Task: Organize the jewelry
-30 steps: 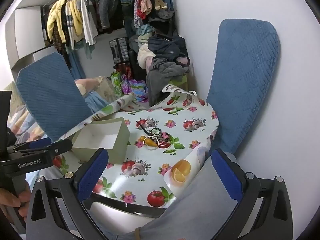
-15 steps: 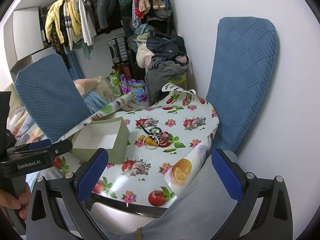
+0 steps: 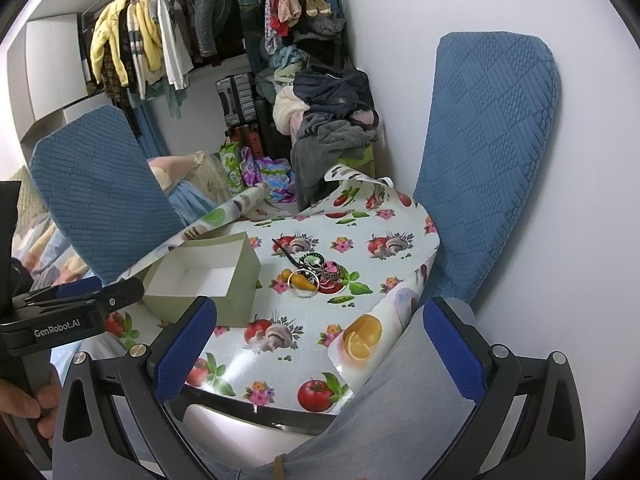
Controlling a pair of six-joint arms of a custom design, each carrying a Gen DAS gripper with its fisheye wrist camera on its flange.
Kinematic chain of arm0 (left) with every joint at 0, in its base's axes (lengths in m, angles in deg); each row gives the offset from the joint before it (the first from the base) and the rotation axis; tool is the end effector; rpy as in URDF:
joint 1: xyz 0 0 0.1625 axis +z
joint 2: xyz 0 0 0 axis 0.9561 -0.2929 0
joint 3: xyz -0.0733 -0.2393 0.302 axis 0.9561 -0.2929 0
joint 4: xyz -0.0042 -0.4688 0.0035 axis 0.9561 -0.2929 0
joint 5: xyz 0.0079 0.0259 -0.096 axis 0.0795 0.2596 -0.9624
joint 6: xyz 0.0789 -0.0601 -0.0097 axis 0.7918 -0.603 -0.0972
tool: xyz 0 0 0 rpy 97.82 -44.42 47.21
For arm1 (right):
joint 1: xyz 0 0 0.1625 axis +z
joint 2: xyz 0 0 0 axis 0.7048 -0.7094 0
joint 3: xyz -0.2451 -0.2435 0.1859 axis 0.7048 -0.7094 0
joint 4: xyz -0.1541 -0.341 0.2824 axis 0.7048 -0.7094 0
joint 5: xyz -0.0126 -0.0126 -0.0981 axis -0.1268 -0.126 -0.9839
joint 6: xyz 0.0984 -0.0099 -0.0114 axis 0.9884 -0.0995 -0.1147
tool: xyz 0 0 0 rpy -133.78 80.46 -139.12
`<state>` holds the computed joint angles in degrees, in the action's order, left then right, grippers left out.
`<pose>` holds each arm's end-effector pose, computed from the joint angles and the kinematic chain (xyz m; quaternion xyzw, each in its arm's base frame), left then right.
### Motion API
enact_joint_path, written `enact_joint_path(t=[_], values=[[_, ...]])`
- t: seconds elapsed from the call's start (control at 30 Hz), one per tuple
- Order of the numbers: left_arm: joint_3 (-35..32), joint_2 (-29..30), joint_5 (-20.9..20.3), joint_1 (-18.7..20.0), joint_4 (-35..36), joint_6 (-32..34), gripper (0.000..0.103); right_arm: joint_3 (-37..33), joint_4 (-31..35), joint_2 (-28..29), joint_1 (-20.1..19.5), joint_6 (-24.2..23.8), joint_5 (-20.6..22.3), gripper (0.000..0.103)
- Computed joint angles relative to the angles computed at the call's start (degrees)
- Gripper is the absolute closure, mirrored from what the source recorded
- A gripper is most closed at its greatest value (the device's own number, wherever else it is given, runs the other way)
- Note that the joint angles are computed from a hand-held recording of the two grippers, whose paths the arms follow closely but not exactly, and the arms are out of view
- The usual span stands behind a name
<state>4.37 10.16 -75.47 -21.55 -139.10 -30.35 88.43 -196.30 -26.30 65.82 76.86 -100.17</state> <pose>-0.3845 -0.7885 0.2616 0.2600 0.9042 -0.2471 0.2317 0.3178 -0.6822 0.3491 0.0414 -0.8276 0.4414 0.3444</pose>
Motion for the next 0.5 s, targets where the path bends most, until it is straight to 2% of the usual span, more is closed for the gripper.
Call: enact_joint_path(t=[0.5], values=[[0.3, -0.3, 0.0, 0.0, 0.9, -0.3, 0.016, -0.5, 0.7, 0.7, 0.3, 0.0, -0.4, 0.0]])
